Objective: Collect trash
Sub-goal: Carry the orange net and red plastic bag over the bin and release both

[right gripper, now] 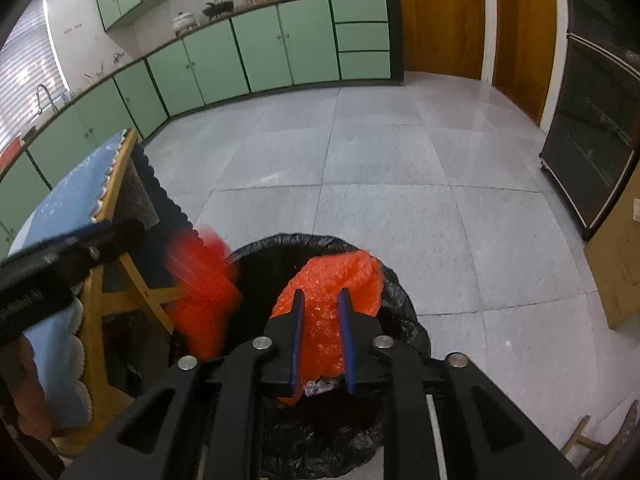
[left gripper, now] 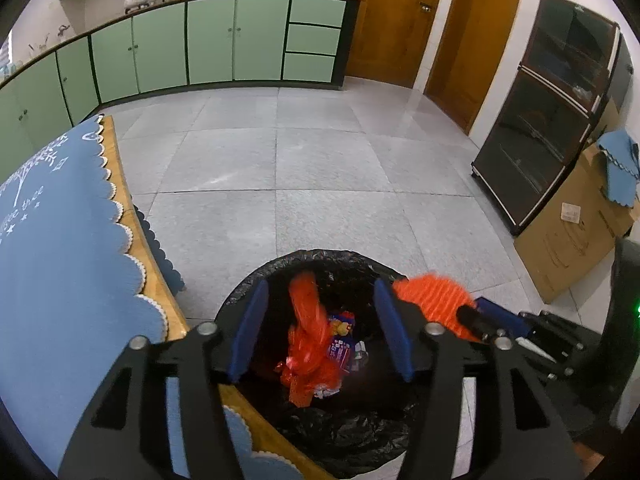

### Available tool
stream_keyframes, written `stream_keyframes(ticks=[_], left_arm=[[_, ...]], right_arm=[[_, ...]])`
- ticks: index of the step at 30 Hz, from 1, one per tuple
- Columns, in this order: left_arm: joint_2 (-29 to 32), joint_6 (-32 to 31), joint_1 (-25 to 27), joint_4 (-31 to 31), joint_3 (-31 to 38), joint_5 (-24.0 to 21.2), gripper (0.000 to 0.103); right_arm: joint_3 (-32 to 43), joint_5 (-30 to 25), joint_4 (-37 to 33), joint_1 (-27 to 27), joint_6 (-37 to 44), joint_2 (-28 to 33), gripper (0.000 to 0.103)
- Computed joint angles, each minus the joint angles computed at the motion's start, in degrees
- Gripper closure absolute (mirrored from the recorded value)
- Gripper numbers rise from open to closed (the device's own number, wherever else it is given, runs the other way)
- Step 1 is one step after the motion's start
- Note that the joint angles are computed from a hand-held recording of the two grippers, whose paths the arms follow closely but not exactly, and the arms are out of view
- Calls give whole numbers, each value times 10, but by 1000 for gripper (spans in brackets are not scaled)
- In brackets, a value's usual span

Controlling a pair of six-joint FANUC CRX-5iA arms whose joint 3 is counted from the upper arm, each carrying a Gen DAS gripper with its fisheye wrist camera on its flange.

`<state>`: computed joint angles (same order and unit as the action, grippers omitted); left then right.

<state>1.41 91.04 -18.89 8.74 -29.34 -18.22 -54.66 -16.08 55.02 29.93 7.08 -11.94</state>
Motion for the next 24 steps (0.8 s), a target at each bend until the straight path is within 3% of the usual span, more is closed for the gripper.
stream_keyframes(ticks=[3,9,15,19,24], left_arm=[[-5,3,4,1,-2,-2,46],[-18,35,9,-29,3,-6,44],[-45,69,13,-67,4,-14,35],[-76,82,19,-82,-6,-17,26],[-119,103,27,-109,-20,-25,19]], right_arm=[[1,-1,-3,3,3,2,81],[0,-5,11,0,-3,-5,49],[1,-19,32,5,-17,-23,18],[2,-32,36,14,-22,-43,8],[5,-46,29,29,-14,-68,6]])
